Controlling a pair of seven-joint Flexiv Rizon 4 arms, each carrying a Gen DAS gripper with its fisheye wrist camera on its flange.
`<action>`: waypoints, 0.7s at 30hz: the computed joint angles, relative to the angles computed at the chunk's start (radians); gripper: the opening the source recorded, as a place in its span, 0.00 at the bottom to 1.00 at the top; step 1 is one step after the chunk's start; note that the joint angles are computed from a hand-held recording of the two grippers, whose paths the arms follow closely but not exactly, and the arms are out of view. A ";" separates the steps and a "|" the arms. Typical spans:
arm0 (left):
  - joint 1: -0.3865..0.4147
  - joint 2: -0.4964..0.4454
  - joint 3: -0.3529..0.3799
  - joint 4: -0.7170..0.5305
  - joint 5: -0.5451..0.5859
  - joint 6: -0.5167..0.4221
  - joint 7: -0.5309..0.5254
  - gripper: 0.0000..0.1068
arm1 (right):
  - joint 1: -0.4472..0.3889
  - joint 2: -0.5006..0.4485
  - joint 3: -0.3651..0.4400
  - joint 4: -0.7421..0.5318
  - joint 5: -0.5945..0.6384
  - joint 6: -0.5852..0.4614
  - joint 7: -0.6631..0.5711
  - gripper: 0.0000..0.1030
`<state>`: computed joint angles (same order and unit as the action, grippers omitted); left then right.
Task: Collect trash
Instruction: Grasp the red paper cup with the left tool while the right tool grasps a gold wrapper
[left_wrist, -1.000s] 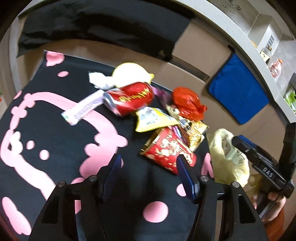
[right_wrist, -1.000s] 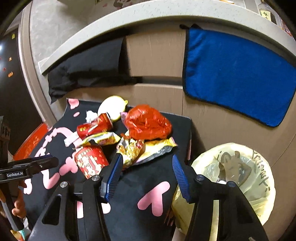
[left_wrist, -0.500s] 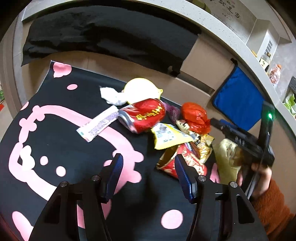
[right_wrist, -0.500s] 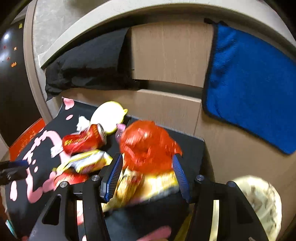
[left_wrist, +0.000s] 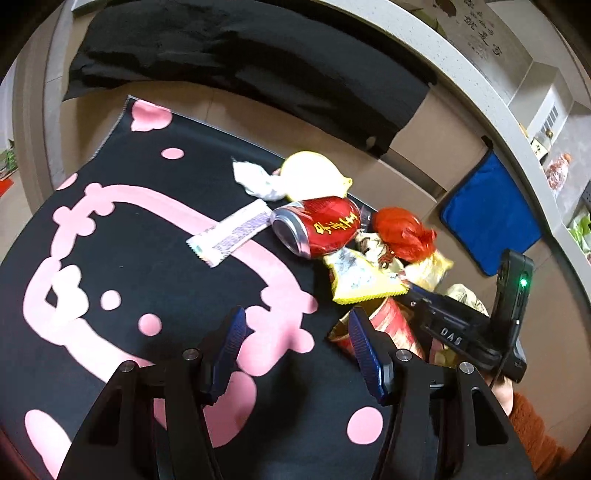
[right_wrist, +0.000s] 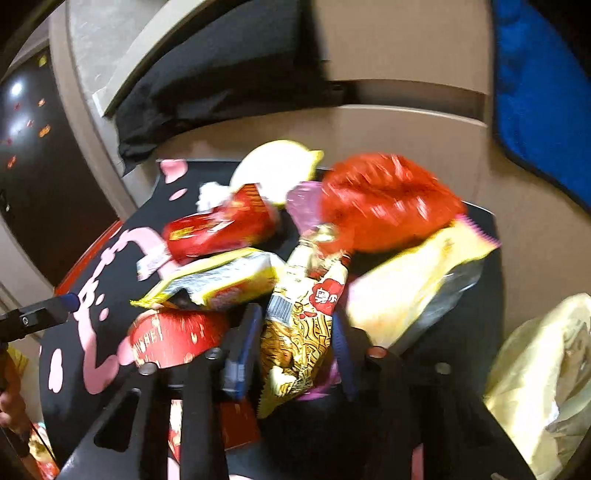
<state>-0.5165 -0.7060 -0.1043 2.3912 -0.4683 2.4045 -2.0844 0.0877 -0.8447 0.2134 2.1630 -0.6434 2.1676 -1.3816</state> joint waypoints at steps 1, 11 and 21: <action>0.001 0.002 0.000 0.009 0.002 0.009 -0.008 0.55 | 0.035 0.011 -0.013 0.017 0.028 0.016 -0.025 0.16; 0.076 -0.007 -0.024 0.007 0.138 0.046 -0.046 0.55 | 0.077 0.106 -0.007 0.120 0.095 0.092 -0.094 0.15; -0.075 0.007 0.048 -0.008 -0.025 -0.063 0.124 0.55 | 0.025 0.160 -0.031 0.166 0.091 0.177 -0.064 0.15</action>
<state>-0.5919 -0.6990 -0.0560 2.3830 -0.4931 2.3414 -1.9602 0.1125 -0.6844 0.1827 2.3291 -0.5524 2.3450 -1.4455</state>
